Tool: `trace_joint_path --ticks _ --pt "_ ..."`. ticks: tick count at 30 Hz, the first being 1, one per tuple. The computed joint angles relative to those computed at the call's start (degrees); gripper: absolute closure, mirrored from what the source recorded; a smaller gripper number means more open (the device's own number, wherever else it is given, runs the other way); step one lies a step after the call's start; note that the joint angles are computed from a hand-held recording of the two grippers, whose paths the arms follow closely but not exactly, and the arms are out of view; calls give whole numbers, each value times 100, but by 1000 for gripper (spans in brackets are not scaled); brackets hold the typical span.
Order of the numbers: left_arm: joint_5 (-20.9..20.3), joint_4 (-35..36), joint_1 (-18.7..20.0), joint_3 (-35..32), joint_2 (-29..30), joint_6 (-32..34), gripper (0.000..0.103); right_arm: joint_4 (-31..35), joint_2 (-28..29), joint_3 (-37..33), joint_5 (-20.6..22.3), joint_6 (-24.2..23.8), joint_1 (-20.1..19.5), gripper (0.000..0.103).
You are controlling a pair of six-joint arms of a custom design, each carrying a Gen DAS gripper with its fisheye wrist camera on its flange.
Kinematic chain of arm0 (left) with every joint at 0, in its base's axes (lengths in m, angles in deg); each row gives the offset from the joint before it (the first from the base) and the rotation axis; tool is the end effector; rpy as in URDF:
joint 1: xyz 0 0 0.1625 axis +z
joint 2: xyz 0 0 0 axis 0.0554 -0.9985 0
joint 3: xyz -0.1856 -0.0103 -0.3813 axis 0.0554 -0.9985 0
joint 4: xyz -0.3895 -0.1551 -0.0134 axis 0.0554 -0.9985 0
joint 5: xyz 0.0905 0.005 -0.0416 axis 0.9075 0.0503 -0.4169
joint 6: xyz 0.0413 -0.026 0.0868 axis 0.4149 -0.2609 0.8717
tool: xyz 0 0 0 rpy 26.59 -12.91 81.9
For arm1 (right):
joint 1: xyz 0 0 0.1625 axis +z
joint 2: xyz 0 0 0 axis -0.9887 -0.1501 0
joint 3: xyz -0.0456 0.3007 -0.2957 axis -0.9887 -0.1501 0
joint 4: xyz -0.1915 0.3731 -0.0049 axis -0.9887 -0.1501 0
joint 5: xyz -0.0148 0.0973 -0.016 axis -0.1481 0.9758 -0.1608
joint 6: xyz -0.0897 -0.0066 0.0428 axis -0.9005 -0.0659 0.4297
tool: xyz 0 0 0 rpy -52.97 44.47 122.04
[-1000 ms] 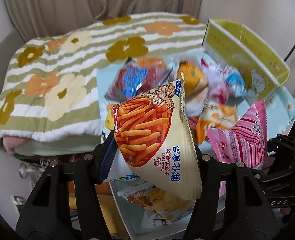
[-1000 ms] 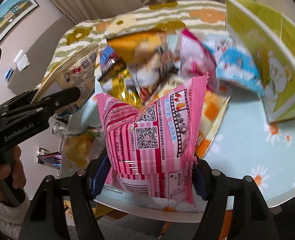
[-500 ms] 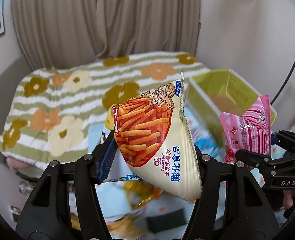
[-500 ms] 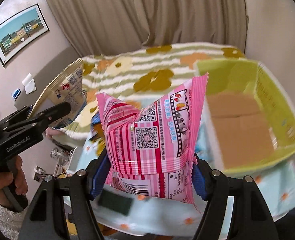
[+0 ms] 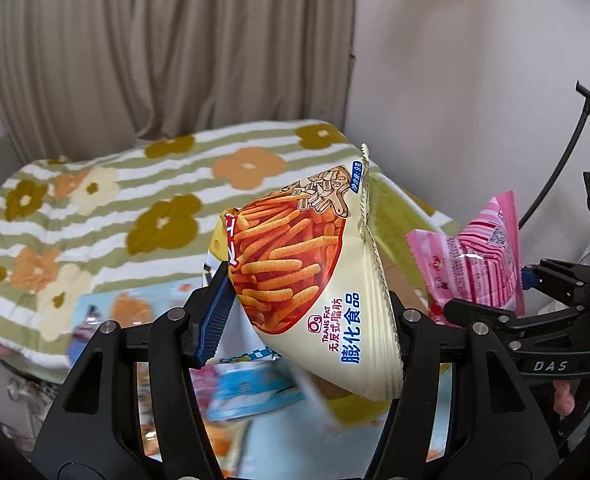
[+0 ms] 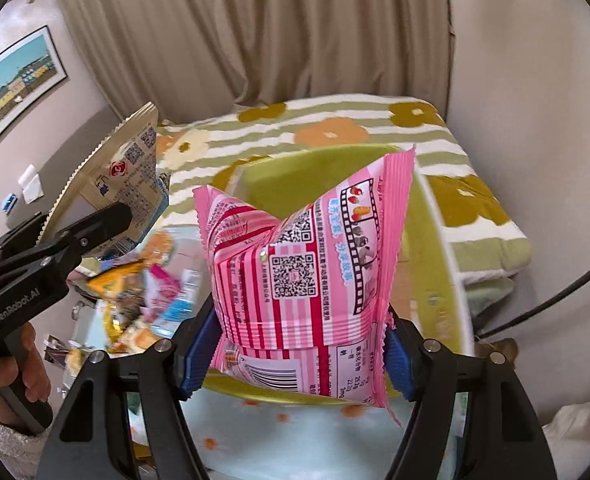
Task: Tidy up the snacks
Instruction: 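Carry both packets over the cardboard box and open both tools to drop them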
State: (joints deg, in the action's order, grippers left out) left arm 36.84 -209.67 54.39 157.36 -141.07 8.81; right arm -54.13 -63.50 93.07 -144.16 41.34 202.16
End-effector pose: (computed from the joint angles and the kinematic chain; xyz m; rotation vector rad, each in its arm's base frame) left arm -0.1354 -0.6106 0.4661 0.3305 2.2070 -1.0039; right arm 0.5157 -0.6973 0.0441 0.8015 -2.5467 0.4844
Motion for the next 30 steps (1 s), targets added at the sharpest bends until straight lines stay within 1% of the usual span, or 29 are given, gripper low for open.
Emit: trace_joint_path --ticks 2,5,9,11,13,14,15,16,17,18,19,25,30 --pt "-70 133 34 -197 292 -74 47 71 -35 0 -48 66 -105 35" --pt "-106 326 136 -496 702 7 47 164 -90 30 -44 138 -236 35" --pt "-222 760 265 -922 1177 9 47 183 -189 185 -51 280 -327 35" --pt "-284 943 329 -1069 1309 28 47 199 -226 228 -28 340 -356 35" --pt "-444 1084 405 -1225 1432 85 46 251 -219 196 -54 415 -391 35" --pt "-549 1108 427 -1270 1466 121 44 278 -220 187 -78 481 -407 35" --pt "-725 1205 459 -1335 1493 145 37 289 -229 192 -77 536 -422 35" --pt "-797 1304 482 -1392 1520 144 24 289 -247 216 -72 597 -423 35" --pt "-749 1369 488 -1424 1551 135 14 287 -259 234 -70 646 -433 35" --pt "-649 1401 484 -1444 1583 142 1 311 -230 193 -74 685 -431 35" --pt "-602 1402 485 -1440 1585 156 0 306 -237 210 -76 717 -418 35" --pt "-668 1507 586 -1323 1351 -74 0 354 -170 109 -124 651 -443 34" --pt "-475 1472 551 -970 1017 -309 0 394 -47 -49 -69 411 -407 34"
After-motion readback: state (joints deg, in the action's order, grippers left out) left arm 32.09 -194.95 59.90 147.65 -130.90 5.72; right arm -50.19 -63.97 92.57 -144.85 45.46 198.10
